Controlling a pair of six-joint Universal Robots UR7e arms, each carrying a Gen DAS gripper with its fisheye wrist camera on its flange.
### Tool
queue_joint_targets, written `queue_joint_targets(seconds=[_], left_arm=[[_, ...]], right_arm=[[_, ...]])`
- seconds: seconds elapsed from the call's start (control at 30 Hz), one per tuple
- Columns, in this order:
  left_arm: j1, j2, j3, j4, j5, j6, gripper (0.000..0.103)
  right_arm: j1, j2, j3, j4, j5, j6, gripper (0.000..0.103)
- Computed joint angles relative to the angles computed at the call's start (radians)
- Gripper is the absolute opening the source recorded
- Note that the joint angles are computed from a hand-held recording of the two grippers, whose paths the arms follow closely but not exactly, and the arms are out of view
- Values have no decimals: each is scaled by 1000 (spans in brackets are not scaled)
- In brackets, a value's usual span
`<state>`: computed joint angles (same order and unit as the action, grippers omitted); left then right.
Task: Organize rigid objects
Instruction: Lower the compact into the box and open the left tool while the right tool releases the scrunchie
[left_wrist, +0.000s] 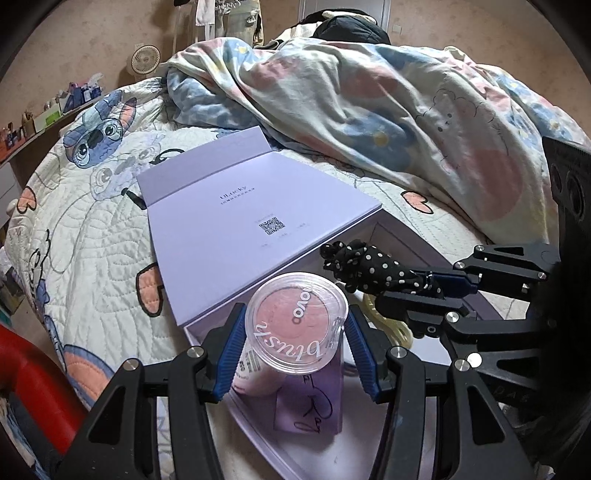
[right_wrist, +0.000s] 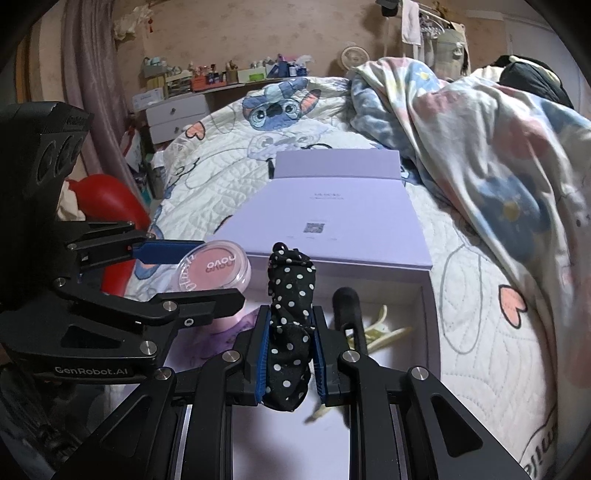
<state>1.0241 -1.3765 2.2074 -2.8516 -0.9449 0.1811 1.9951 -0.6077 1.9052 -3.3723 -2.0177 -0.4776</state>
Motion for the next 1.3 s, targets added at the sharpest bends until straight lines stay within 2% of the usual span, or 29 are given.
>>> queue_joint_targets(seconds=[0.17,0.33,0.87,1.3], left_arm=[[29,35,-33,19,-40,6,53],[41,64,-52,24,-43,5,53],[50,146,-92,68,48,-12,53],[61,163,-126,131,37,-79,53]], right_arm=[[-19,2,-16,22,-2,9,20],[-36,3,-19,33,-7,26,20],[-47,23,-57,97,-72,52,20],[-42,33,-76,113,-120,56,20]])
